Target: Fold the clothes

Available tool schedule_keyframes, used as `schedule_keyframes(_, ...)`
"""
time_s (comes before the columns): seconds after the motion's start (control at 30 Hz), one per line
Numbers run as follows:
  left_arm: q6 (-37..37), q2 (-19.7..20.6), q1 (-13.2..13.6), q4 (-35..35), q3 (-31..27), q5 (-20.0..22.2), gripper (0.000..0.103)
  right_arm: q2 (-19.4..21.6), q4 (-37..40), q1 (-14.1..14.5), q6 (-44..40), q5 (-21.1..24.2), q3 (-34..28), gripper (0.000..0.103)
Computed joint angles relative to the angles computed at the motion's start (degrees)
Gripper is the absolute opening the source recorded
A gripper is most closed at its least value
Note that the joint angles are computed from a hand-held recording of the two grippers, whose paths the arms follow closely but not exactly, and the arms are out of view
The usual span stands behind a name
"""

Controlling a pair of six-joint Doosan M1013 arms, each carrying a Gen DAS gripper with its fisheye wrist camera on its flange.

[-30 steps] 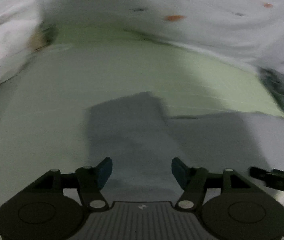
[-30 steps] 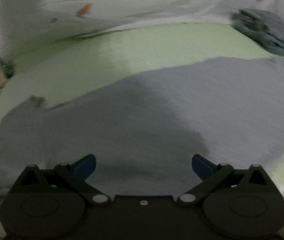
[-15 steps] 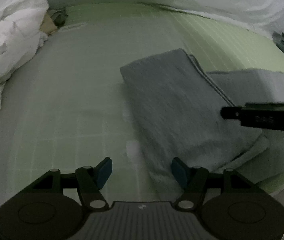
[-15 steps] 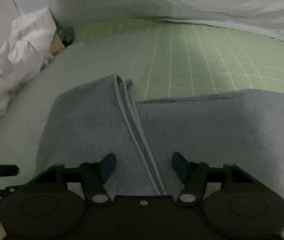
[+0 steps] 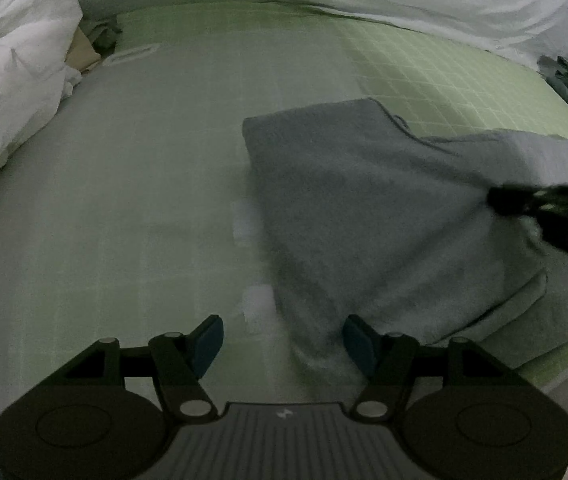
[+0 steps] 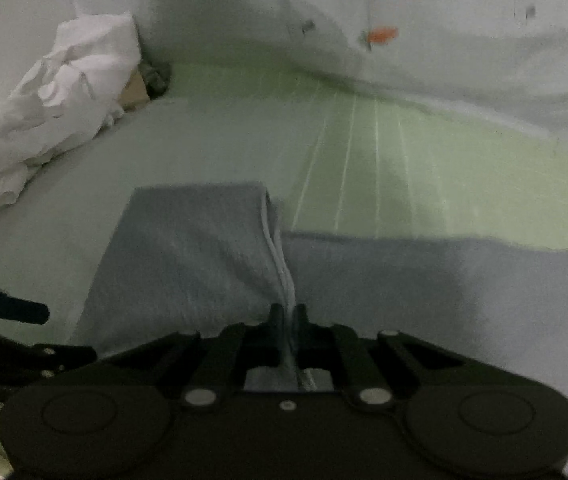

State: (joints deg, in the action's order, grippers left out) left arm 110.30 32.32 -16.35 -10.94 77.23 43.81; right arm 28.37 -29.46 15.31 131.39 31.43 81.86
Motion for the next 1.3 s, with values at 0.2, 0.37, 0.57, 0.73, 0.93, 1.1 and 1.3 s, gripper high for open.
schedule_keyframes(0.2,2.62,-0.01,0.03,-1.31,-0.19,-0.08,0.072,-2.44,-7.33,1.23,5.06,3.63,1.88,0.005)
schedule_keyframes(0.37,3.45,0.34,0.02,-1.62,-0.63,0.99,0.072,-1.13,8.3,-1.21,-0.05,10.21,1.59,0.006)
schedule_keyframes(0.57,1.92,0.51,-0.08,-0.59,-1.02,1.46,0.073,-1.3,6.34,-1.89,4.68,4.18,2.21,0.04)
schedule_keyframes(0.73,1.17,0.52,-0.23,0.1,-1.1,1.91,0.073,0.87,13.1,-3.62,0.24,3.01,-0.04,0.04)
schedule_keyframes(0.93,-0.27,0.62,-0.32,0.54,-1.3,1.98,0.073,1.75,17.44,-3.97,-8.56,3.68,-1.56,0.004)
schedule_keyframes(1.1,1.89,0.28,-0.28,-1.41,-1.01,1.58,0.074,-0.7,1.97,-2.77,3.29,1.14,0.29,0.004)
schedule_keyframes(1.3,7.14,-0.01,-0.11,-5.14,-0.69,2.67,0.078,-0.26,-5.29,-2.67,10.75,5.7,0.01,0.004)
